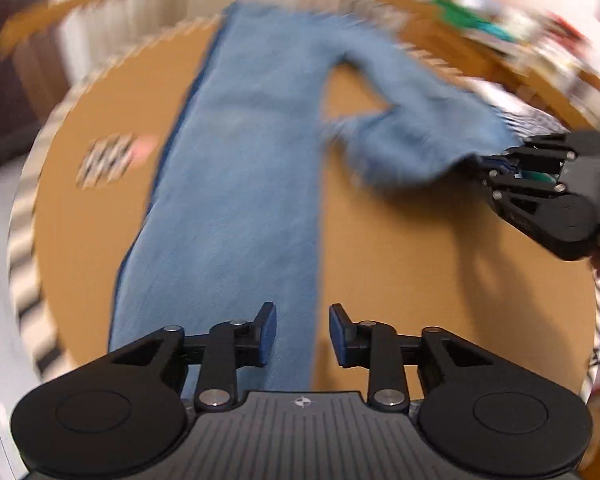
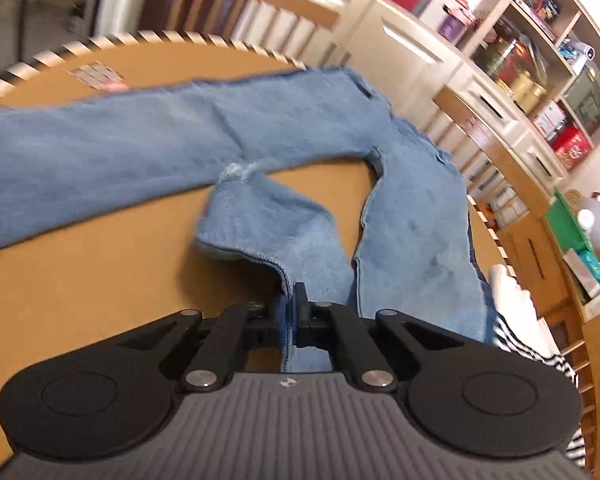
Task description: Fold clothes
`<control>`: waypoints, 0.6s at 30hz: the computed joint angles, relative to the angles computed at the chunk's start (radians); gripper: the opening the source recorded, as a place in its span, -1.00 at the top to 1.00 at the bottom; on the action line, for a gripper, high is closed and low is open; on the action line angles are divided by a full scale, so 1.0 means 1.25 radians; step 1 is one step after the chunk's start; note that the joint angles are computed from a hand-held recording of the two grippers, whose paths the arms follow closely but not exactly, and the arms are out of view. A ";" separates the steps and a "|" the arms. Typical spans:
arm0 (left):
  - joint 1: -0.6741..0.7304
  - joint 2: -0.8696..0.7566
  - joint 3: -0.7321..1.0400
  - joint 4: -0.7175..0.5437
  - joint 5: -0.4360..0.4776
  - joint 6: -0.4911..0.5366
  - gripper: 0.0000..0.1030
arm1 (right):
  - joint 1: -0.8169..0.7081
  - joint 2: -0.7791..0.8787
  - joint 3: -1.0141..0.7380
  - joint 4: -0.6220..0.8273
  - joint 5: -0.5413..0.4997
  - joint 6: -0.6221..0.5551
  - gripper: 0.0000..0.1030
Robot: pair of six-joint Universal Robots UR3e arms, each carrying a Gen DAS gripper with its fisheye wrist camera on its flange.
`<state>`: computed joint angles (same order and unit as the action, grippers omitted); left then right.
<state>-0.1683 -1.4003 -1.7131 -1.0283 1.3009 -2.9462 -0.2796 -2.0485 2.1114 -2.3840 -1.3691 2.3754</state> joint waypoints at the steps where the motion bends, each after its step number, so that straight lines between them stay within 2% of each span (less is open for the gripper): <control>1: -0.032 0.000 -0.020 0.069 0.006 0.041 0.28 | -0.064 -0.076 -0.024 0.129 0.065 -0.039 0.95; 4: -0.180 -0.033 -0.079 0.334 0.100 0.173 0.20 | -0.237 -0.188 -0.164 0.482 0.191 -0.176 0.95; 6: -0.294 -0.084 -0.081 0.465 0.199 0.261 -0.08 | -0.301 -0.202 -0.246 0.622 0.220 -0.225 0.95; 9: -0.412 -0.138 -0.026 0.490 0.275 0.306 -0.33 | -0.313 -0.169 -0.306 0.676 0.220 -0.177 0.95; 10: -0.427 -0.134 -0.014 0.476 0.259 0.302 -0.36 | -0.306 -0.160 -0.310 0.670 0.214 -0.161 0.95; 11: -0.443 -0.131 -0.002 0.458 0.253 0.286 -0.50 | -0.301 -0.155 -0.312 0.667 0.209 -0.152 0.95; 12: -0.461 -0.135 0.013 0.445 0.265 0.264 -0.69 | -0.302 -0.150 -0.316 0.676 0.209 -0.149 0.95; 13: -0.479 -0.142 0.029 0.433 0.280 0.241 -0.72 | -0.305 -0.144 -0.325 0.692 0.213 -0.144 0.95; 17: -0.557 -0.253 0.122 0.429 0.435 0.193 -0.67 | -0.307 -0.124 -0.362 0.744 0.239 -0.142 0.94; 18: -0.565 -0.281 0.145 0.422 0.458 0.188 -0.40 | -0.302 -0.123 -0.368 0.745 0.237 -0.145 0.94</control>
<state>-0.8743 -1.7519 -1.5313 -0.5006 1.8733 -2.7115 -0.6569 -2.2021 1.6518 -1.4526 -1.0729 2.1943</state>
